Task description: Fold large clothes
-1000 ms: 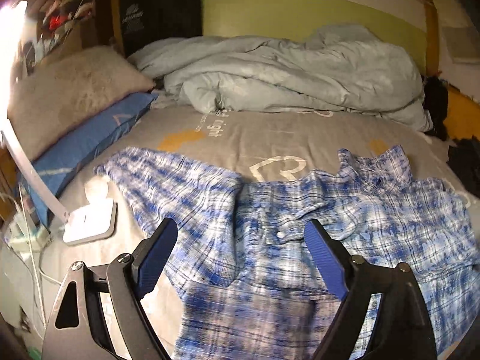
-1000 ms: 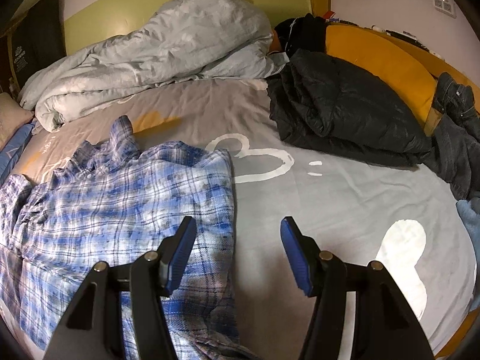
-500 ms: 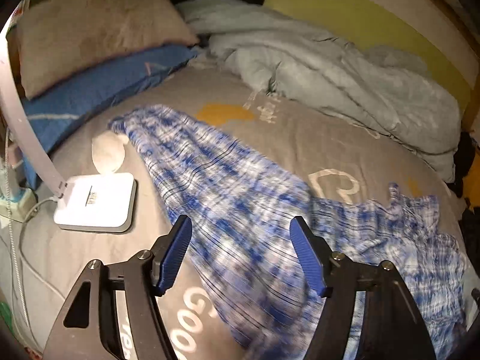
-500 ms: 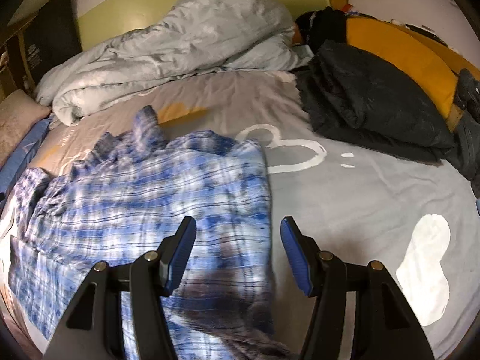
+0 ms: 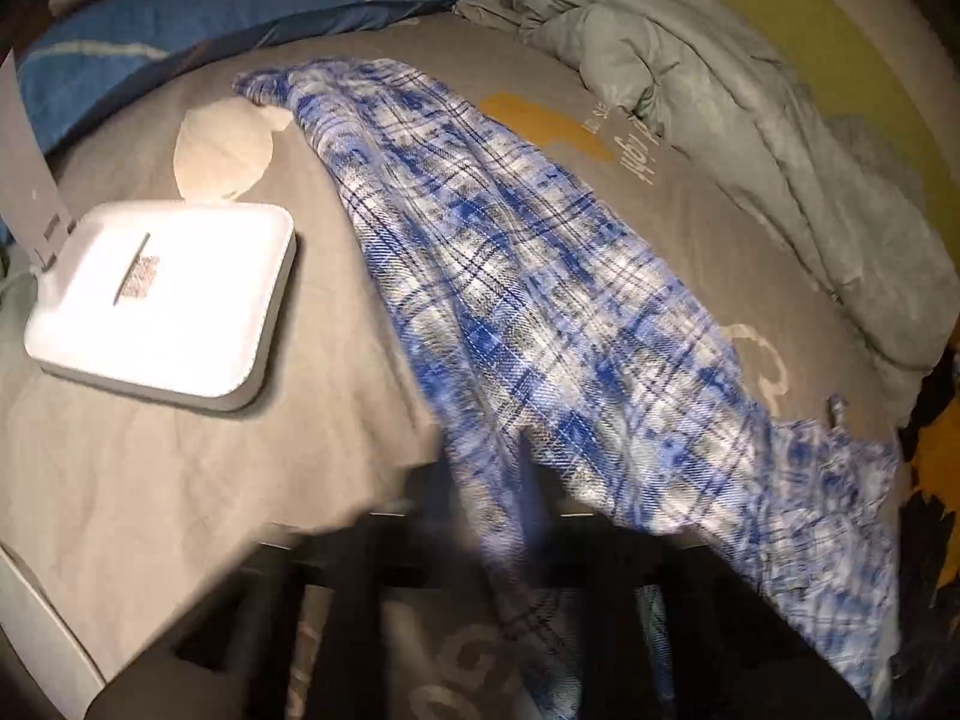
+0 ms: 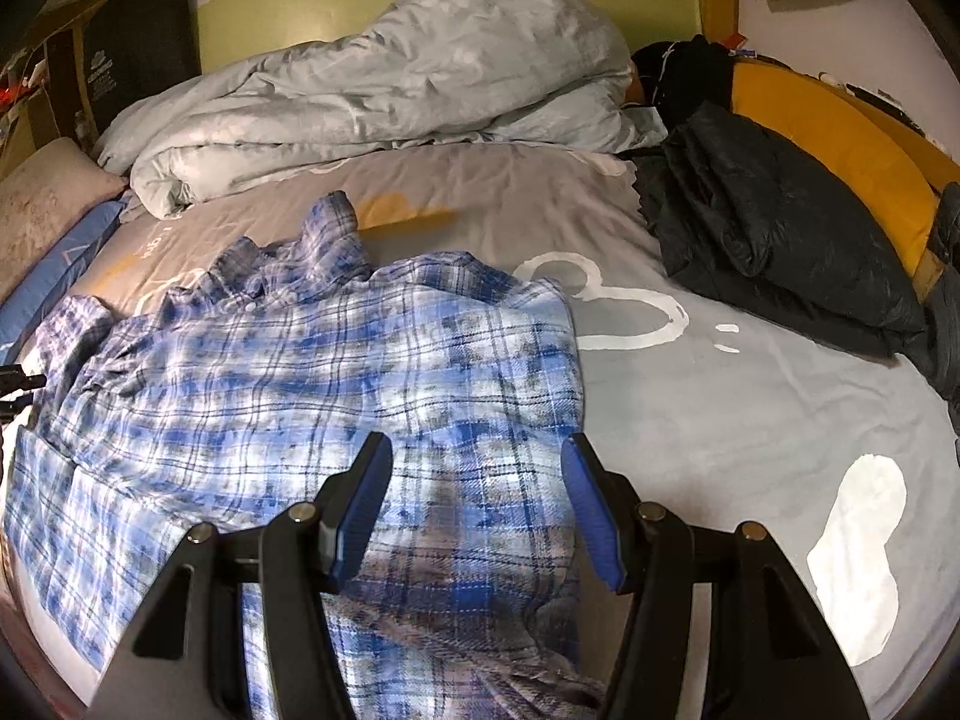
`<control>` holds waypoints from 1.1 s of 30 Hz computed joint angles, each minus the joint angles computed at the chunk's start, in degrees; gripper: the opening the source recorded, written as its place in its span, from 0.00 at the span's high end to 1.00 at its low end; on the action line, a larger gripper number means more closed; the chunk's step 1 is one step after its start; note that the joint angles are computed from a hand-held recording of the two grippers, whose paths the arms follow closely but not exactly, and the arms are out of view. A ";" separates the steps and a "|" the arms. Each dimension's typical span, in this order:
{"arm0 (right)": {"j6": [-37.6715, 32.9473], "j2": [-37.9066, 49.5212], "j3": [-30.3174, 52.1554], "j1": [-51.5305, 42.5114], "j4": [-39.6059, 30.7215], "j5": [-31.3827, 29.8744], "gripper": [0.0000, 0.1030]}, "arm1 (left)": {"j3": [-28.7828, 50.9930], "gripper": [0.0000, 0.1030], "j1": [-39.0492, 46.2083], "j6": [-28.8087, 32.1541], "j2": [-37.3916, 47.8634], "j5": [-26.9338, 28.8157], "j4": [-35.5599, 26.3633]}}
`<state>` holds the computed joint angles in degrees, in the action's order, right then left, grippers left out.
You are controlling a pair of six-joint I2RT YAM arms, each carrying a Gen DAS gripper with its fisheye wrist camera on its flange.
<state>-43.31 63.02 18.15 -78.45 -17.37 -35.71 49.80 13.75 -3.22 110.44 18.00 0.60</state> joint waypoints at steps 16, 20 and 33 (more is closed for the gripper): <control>-0.64 -2.21 -0.74 -0.86 -0.90 0.06 0.46 | -33.79 0.97 -27.18 4.14 -45.35 -1.39 9.56; -1.17 -1.70 -0.50 -1.21 -1.20 0.23 0.46 | -34.12 0.77 -38.41 3.13 -37.54 -10.77 13.57; -0.88 -2.94 -2.03 0.21 -0.13 1.95 0.46 | -31.89 0.41 -21.76 0.92 -45.84 5.07 7.38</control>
<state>-44.18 60.08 16.12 -78.24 -17.50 -33.76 17.91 -8.01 -2.31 64.60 23.07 7.97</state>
